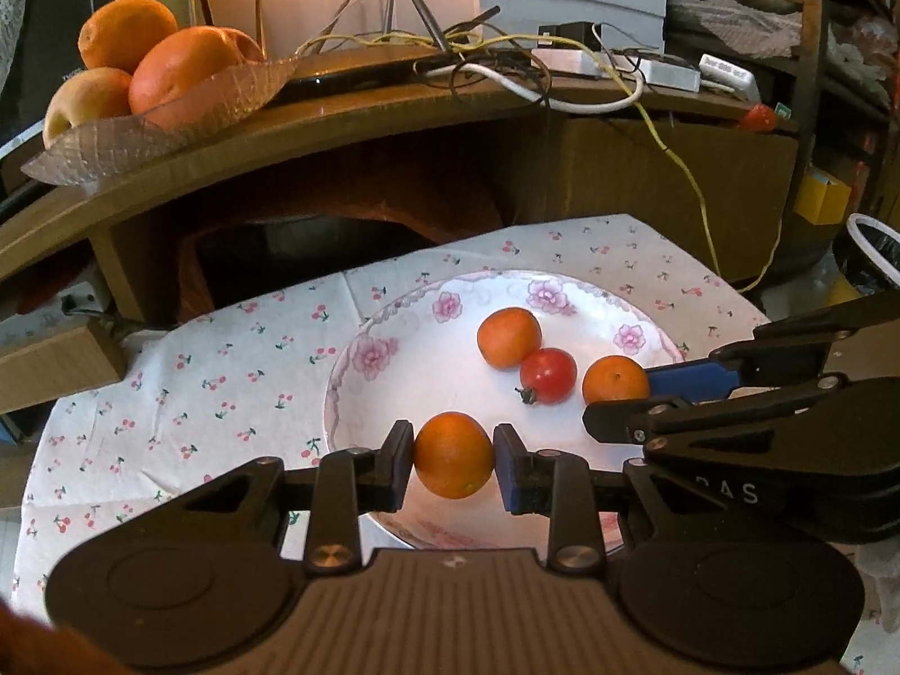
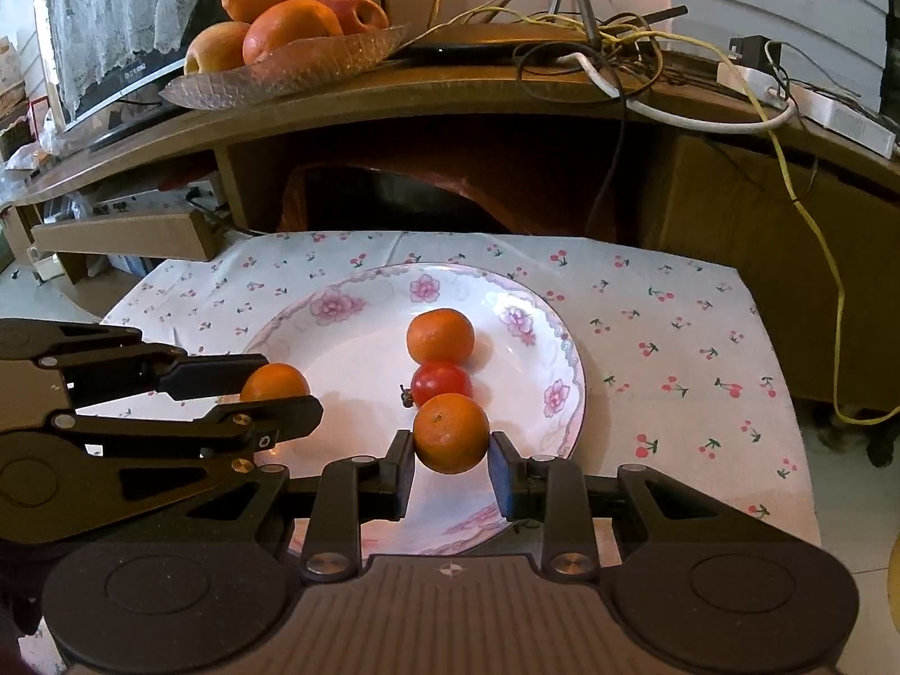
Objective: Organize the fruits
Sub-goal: 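Lower both oranges into the bowl and open both tools, then move both open tools back toward the remaining fruits on the cloth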
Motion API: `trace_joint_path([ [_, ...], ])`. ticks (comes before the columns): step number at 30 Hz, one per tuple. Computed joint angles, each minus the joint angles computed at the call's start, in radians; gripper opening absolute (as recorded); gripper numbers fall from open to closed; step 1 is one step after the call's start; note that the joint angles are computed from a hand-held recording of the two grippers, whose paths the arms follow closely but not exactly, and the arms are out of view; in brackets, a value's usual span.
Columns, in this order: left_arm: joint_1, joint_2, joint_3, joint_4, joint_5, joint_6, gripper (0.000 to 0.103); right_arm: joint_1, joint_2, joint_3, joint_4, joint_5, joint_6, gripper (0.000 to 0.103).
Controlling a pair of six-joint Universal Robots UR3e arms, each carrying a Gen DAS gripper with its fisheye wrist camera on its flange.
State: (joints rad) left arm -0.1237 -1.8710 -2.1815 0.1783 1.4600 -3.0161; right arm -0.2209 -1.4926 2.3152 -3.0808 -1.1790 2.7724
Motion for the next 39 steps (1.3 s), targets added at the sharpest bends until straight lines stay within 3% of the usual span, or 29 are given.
trace_joint_path([
  [20, 0.013, 0.015, -0.008, -0.004, 0.0, -0.01, 0.037, -0.016, 0.008, 0.001, -0.028, 0.005, 0.019, 0.033],
  [28, 0.054, 0.085, -0.038, -0.024, -0.031, -0.028, 0.037, -0.053, -0.032, 0.012, -0.025, 0.037, 0.036, 0.034],
  [39, 0.14, 0.23, -0.177, -0.038, -0.08, 0.025, 0.037, -0.112, -0.155, 0.079, 0.017, 0.083, -0.002, 0.034],
])
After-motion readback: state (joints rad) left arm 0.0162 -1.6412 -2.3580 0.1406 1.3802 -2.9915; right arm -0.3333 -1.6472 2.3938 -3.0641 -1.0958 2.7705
